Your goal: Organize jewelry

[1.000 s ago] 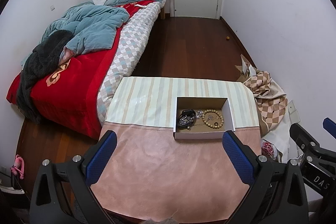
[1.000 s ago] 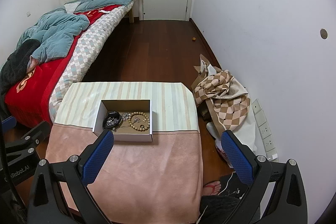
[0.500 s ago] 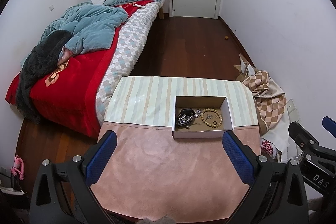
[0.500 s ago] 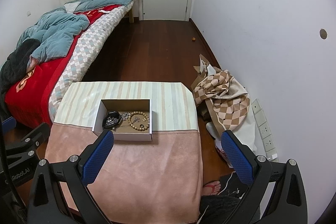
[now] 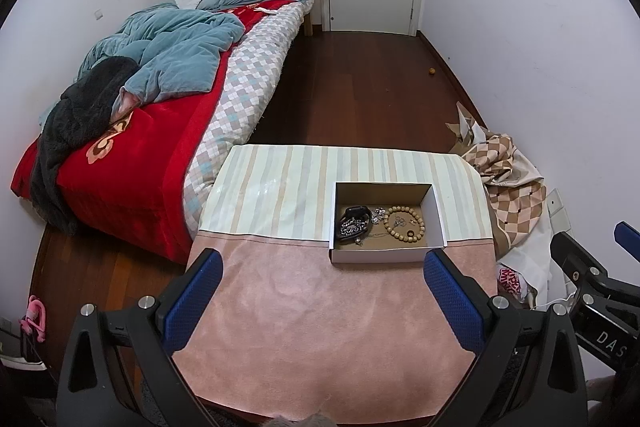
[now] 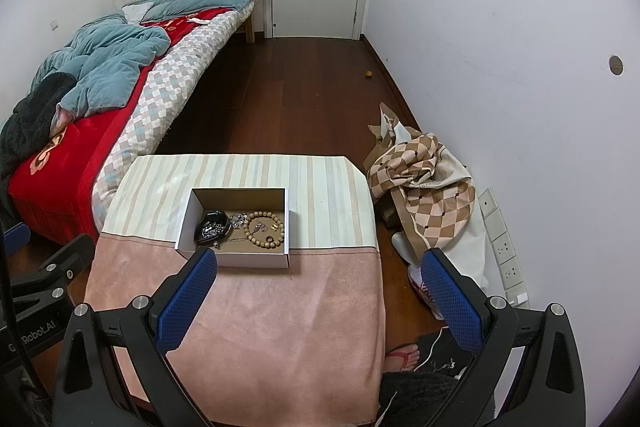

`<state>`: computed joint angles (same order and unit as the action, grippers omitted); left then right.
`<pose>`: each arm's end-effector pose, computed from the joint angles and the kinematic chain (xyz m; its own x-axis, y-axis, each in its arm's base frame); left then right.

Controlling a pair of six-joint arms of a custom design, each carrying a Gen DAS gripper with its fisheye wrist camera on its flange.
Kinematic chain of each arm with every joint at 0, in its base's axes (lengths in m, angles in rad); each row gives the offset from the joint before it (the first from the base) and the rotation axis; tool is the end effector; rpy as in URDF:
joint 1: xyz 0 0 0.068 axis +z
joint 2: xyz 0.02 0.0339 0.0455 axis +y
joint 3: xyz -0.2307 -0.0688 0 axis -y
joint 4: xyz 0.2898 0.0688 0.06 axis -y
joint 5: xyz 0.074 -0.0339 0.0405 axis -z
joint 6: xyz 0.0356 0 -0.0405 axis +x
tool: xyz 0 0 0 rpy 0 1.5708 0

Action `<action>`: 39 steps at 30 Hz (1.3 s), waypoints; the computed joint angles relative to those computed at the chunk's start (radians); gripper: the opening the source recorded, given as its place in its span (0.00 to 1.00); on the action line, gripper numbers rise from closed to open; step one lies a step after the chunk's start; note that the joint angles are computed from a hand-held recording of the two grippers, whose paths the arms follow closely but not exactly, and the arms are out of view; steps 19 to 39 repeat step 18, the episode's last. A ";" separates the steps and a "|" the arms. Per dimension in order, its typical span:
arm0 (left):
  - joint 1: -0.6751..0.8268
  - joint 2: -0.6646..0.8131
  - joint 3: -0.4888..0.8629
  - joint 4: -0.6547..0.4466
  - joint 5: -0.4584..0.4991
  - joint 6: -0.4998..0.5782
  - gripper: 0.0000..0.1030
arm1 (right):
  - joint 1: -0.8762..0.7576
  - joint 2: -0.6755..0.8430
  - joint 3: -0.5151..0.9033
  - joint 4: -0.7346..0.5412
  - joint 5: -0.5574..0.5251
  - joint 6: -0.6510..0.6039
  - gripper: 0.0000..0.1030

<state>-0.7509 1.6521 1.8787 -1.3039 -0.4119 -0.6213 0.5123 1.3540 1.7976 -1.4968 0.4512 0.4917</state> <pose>0.2716 -0.2339 0.3731 -0.8068 0.0233 -0.5904 0.0209 0.9997 0.0110 0.2332 0.1133 0.4252 -0.7872 0.0448 -0.6151 0.1345 0.9858 -0.1004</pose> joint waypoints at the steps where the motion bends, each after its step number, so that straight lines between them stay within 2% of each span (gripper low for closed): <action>1: -0.001 0.000 0.000 0.000 -0.002 -0.001 0.99 | 0.002 0.001 0.001 -0.001 0.002 0.001 1.00; 39: -0.007 -0.027 -0.038 0.020 -0.016 -0.012 0.99 | 0.000 0.000 0.000 0.001 -0.001 -0.001 1.00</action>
